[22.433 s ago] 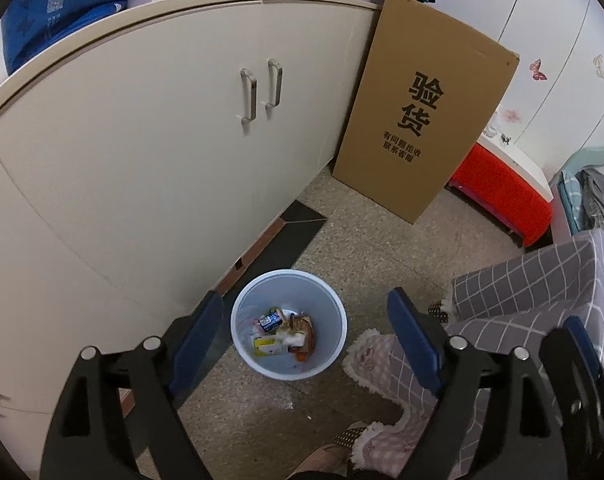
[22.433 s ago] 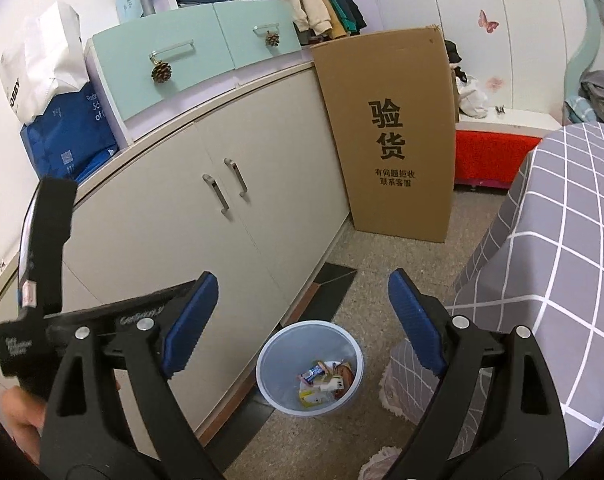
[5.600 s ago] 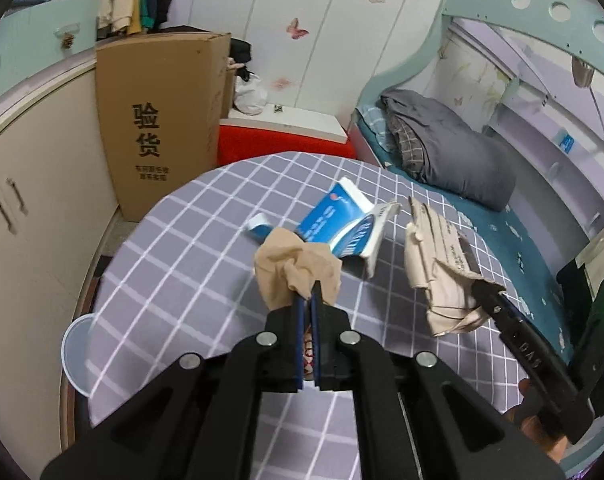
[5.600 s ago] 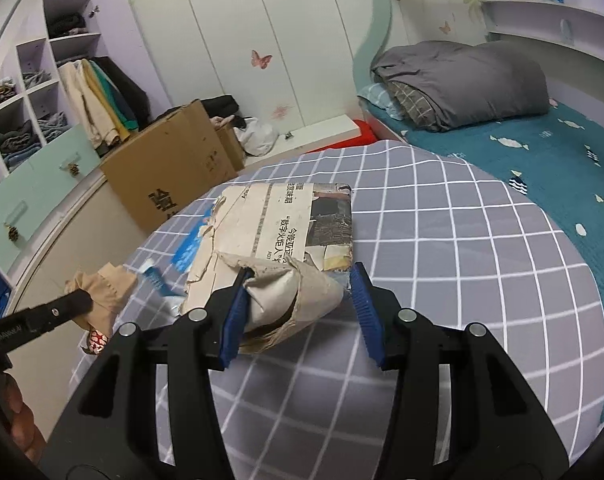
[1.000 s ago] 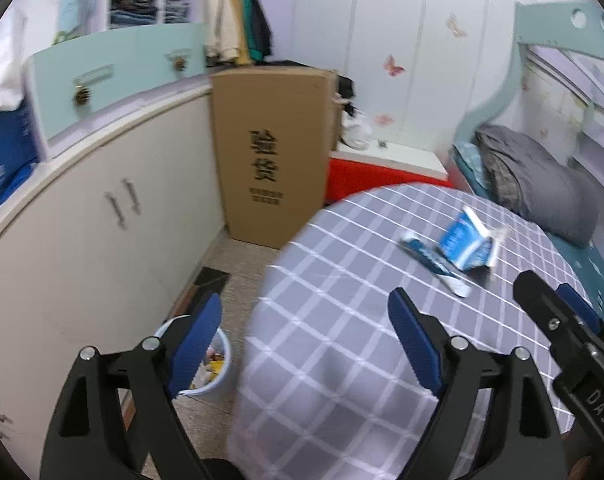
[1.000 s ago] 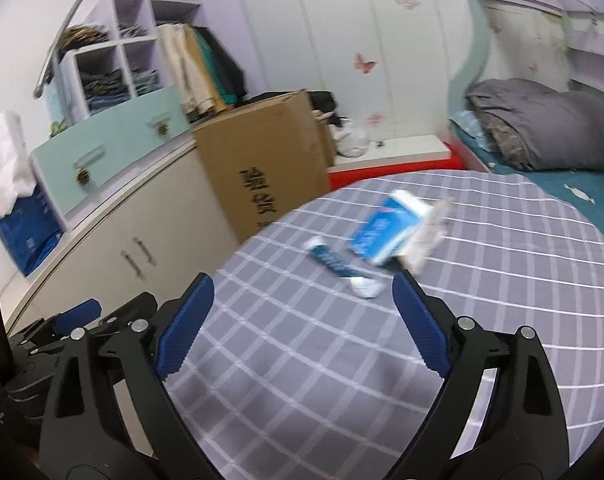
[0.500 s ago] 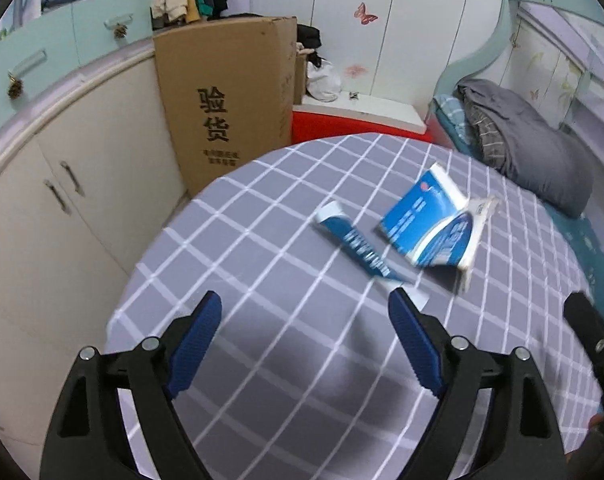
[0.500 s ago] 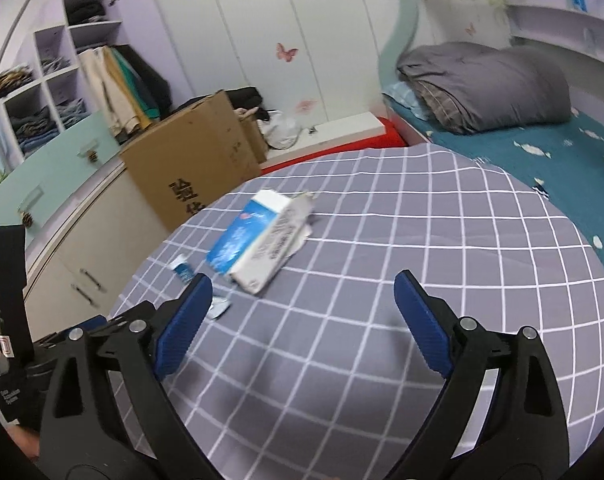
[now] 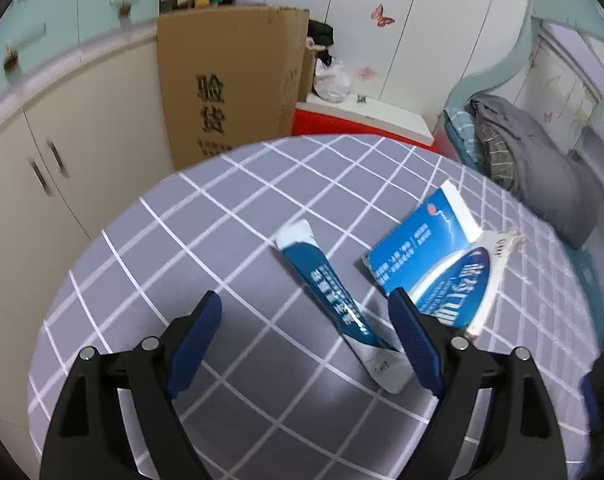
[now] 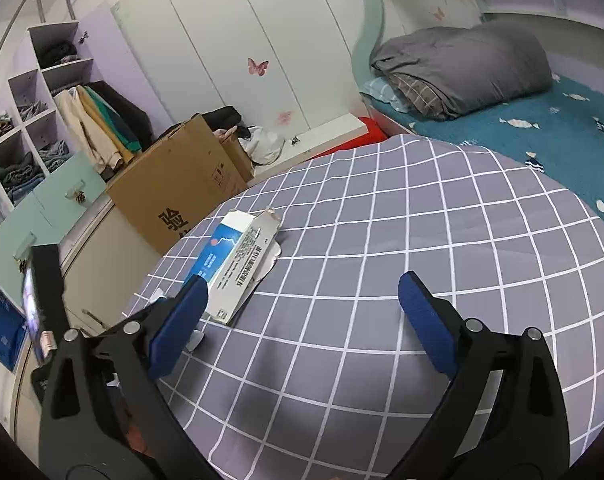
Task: Collect trash
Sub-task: 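Grasp the blue toothpaste tube with the left tool, then grasp the blue-white box with the right tool while the left tool holds the tube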
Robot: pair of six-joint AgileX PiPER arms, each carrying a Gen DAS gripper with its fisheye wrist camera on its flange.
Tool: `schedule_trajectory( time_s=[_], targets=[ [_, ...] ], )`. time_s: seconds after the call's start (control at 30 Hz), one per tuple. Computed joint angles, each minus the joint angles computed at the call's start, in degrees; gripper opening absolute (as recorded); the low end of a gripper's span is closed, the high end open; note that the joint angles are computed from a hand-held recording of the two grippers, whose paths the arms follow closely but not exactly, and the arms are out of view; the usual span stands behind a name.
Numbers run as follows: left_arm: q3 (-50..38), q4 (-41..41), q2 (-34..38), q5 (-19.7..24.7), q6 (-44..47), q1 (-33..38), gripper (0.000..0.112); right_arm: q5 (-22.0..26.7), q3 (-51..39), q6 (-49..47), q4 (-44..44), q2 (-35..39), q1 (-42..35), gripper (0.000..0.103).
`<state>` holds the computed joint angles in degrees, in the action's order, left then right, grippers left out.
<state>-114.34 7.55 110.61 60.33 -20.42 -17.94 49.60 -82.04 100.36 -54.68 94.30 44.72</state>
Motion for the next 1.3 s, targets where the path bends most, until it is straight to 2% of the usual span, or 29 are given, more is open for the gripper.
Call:
schedule_trajectory(
  time_s=[0.3,0.53,0.63,0.7,0.73,0.8,0.87,1.07,1.3],
  targets=[
    [-7.5,5.7,4.4,7.0,-0.2,-3.0,0.084,3.8,-4.6,-4.3,1.7,3.2,0.9,0.096],
    [-6.2,5.9,3.6,6.5,0.5,-2.8,0.083,2.5,-3.7,-4.2,1.9,2.8,0.7,0.096],
    [-5.2,6.3,2.9,5.4,-1.0,-2.3,0.066,2.3,-3.0,-3.0,2.0,2.5,0.4,0.096],
    [-3.6,7.2,1.9,4.5,-2.6,-1.9,0.047,1.6,-2.2,-2.5,2.4,2.0,-0.1,0.096],
    [-3.3,7.2,1.6,4.2,-3.0,-1.7,0.044,1.5,-2.2,-2.4,2.6,2.0,-0.2,0.096],
    [-2.5,7.5,1.1,3.8,-3.7,-1.2,0.025,1.1,-1.8,-2.1,3.0,1.8,-0.6,0.096],
    [-1.0,5.8,0.1,2.4,-3.0,-0.2,0.011,0.6,-1.2,-1.8,3.5,1.4,-1.0,0.096],
    [2.7,-0.3,-2.2,-1.1,0.2,3.0,0.009,-0.4,0.6,-1.0,5.1,0.3,-2.2,0.096],
    [5.2,-1.5,-3.7,-3.8,-0.7,4.1,0.009,-1.4,0.2,-3.9,8.5,0.5,-3.6,0.096]
  ],
)
